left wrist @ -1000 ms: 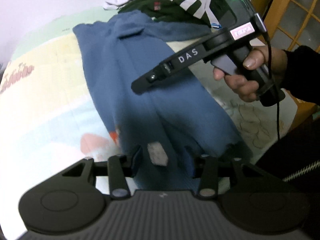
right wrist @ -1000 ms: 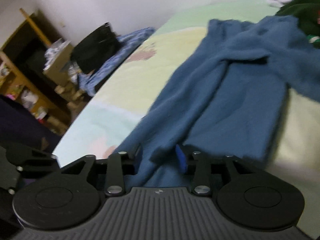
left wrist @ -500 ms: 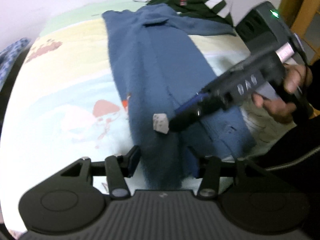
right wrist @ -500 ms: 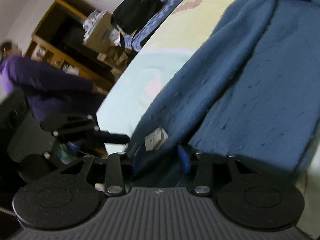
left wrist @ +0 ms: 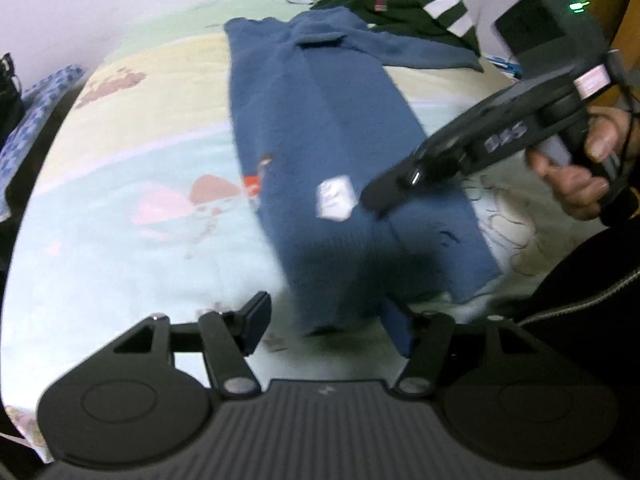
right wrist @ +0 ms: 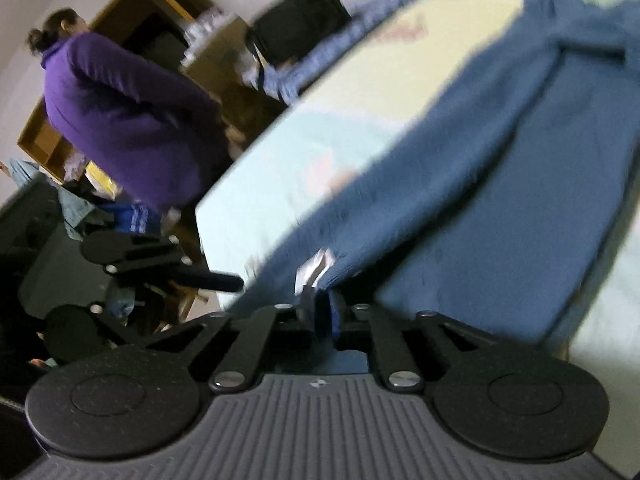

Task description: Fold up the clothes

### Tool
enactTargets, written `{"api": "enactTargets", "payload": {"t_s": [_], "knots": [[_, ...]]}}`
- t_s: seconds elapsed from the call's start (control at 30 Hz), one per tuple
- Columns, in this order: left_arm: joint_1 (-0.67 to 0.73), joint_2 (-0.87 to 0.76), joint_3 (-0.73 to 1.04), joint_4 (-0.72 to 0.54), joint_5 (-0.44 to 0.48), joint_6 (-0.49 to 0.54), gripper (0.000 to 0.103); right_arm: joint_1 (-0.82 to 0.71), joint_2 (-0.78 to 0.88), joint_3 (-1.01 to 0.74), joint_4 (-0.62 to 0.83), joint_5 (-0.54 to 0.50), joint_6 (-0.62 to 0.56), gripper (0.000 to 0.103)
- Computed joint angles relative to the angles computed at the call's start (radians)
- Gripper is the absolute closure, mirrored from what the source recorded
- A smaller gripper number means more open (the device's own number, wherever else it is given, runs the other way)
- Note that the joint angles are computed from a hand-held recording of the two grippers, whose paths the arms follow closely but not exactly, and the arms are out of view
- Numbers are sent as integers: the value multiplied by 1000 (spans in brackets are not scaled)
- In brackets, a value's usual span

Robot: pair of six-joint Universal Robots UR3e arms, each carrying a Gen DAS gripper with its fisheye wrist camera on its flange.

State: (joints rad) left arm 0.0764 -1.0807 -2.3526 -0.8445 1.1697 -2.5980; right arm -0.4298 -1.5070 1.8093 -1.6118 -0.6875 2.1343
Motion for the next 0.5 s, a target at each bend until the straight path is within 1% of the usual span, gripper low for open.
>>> {"api": "enactTargets", "payload": {"t_s": [0.03,0.07,0.1,0.17,0.2,0.23,0.27,0.3,0.33,0.37,0.4,0.5], "knots": [[-9,-1,-5,11,0,-5,40,-4,3,-4,48,9,-30,83],[-18,-3,-10,22,0,-10,40,-2,-8,10,61,13,-46,68],[-33,-12,-11,39,9,-22,40,12,-20,37,16,9,-29,58],[-43,-19,-12,51,22,-34,40,28,-33,78,-50,8,-5,58],[-47,-22,-13,57,28,-40,40,22,-36,91,-55,20,-8,59],[-43,-16,-13,52,30,-40,40,14,-38,99,-57,28,-7,62],[-38,-8,-14,44,32,-38,40,12,-39,105,-74,29,10,80],[-32,6,-17,36,34,-36,40,17,-37,104,-106,20,46,94],[-26,25,-22,28,36,-34,39,4,-39,93,-81,20,45,94],[-18,38,-25,20,37,-30,39,-19,-44,77,-24,32,19,101],[-10,50,-27,13,38,-26,38,-40,-62,70,20,47,-7,103],[7,60,-35,16,42,-24,37,-98,-116,27,154,49,-101,103]]}}
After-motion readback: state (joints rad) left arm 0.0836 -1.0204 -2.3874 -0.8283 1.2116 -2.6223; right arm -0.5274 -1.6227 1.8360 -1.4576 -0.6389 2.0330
